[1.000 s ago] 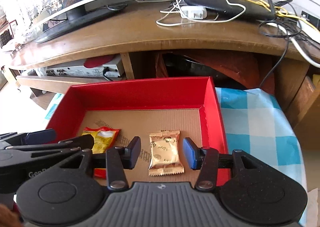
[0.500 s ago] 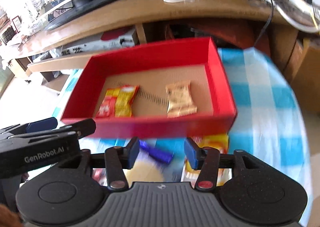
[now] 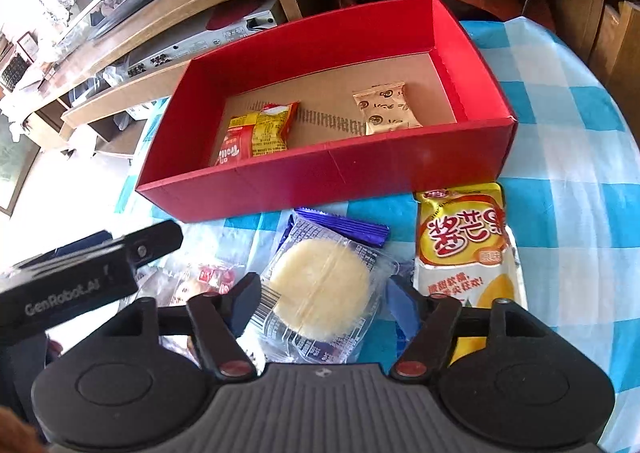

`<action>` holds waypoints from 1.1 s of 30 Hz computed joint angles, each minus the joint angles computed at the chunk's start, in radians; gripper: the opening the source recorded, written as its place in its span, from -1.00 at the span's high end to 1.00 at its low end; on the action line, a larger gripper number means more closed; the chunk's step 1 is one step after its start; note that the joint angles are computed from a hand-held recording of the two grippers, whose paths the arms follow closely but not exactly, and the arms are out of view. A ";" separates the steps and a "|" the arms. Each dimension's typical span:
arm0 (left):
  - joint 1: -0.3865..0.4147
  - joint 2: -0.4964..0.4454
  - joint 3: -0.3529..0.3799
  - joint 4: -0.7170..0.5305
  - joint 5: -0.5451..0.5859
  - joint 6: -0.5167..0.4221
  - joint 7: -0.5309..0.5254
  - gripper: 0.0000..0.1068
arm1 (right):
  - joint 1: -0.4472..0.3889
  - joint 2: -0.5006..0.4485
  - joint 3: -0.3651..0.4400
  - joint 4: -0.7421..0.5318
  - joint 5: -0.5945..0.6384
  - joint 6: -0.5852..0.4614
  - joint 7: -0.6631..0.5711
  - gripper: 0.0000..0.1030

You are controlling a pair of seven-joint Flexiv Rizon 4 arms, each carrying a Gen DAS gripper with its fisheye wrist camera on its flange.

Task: Organize snacks
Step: 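Grasp the pink-wrapped round pastry with the left gripper while the right gripper grasps the clear-wrapped bun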

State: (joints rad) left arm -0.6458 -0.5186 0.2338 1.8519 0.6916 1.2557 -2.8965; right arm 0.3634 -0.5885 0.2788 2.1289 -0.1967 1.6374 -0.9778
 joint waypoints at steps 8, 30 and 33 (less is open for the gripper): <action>0.031 0.014 -0.010 0.052 -0.040 0.042 0.043 -0.70 | -0.091 -0.056 0.099 -0.047 0.008 -0.045 -0.052 -0.81; 0.090 -0.006 -0.075 0.185 -0.299 0.227 0.349 -0.71 | 0.030 -0.035 -0.023 -0.007 -0.009 -0.038 -0.115 -0.41; 0.115 -0.029 -0.116 0.179 -0.361 0.231 0.417 -0.70 | 0.002 -0.024 0.001 0.006 -0.009 -0.035 -0.127 -0.40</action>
State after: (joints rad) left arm -0.5305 -0.5479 0.1178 2.0305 0.3306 1.4864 -2.4795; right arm 0.3650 -0.6125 0.2802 2.1347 -0.2059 1.6024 -1.1048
